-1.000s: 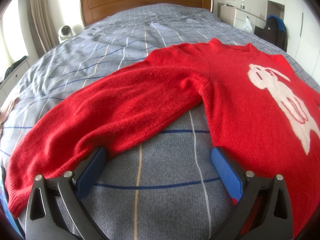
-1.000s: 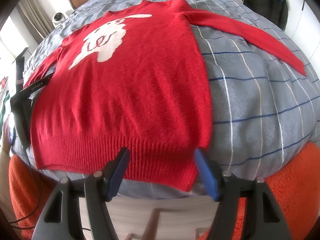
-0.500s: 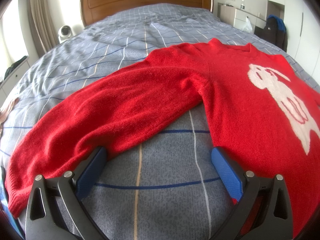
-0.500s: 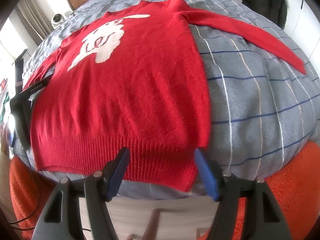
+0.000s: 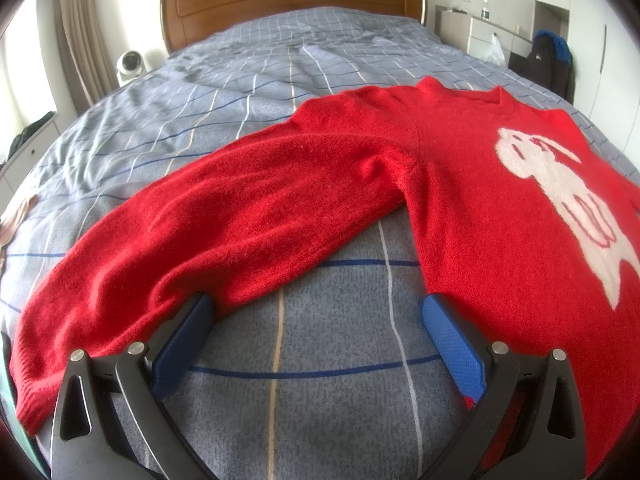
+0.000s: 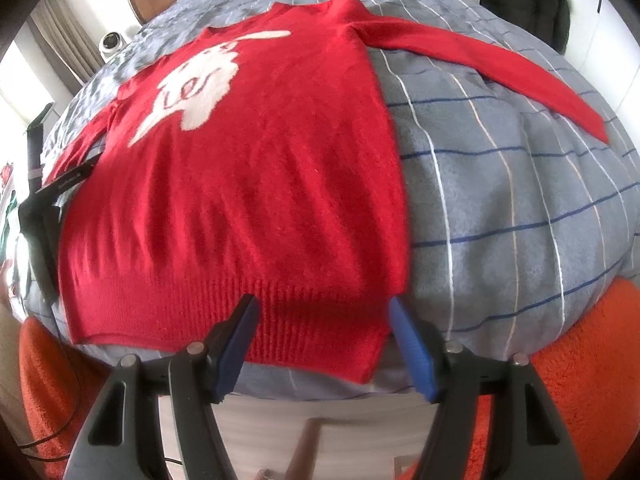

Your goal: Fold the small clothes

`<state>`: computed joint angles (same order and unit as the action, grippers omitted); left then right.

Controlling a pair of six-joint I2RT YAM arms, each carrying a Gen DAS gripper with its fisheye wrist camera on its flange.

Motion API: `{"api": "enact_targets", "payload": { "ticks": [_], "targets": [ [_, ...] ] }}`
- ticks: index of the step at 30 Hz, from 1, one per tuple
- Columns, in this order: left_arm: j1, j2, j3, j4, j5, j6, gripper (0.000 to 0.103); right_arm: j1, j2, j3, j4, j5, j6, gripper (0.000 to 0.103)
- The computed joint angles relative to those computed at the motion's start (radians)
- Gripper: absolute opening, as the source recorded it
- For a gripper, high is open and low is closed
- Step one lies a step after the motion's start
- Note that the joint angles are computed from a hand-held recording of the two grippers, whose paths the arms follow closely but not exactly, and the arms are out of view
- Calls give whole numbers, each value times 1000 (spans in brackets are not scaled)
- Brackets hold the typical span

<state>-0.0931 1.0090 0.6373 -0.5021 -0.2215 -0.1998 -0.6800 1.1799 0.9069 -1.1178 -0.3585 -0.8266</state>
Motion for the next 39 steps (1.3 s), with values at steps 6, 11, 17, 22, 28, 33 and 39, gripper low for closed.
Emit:
{"api": "enact_targets", "payload": {
  "ticks": [6, 11, 17, 22, 28, 33, 39],
  "targets": [
    [0, 0, 0, 0, 0, 0, 103, 25, -12, -17, 4, -7, 9, 67],
    [2, -2, -4, 2, 1, 1, 103, 38, -5, -15, 13, 0, 29, 67],
    [2, -2, -4, 2, 1, 1, 103, 95, -28, -36, 38, 35, 72, 68],
    [3, -4, -7, 4, 2, 3, 103, 91, -46, -35, 19, 29, 67, 69],
    [0, -1, -1, 0, 0, 0, 103, 64, -20, -13, 27, 13, 66, 69],
    [0, -1, -1, 0, 0, 0, 103, 77, -28, -31, 31, 14, 54, 69],
    [3, -5, -8, 3, 2, 3, 103, 47, -47, -19, 7, -6, 20, 69]
  ]
}}
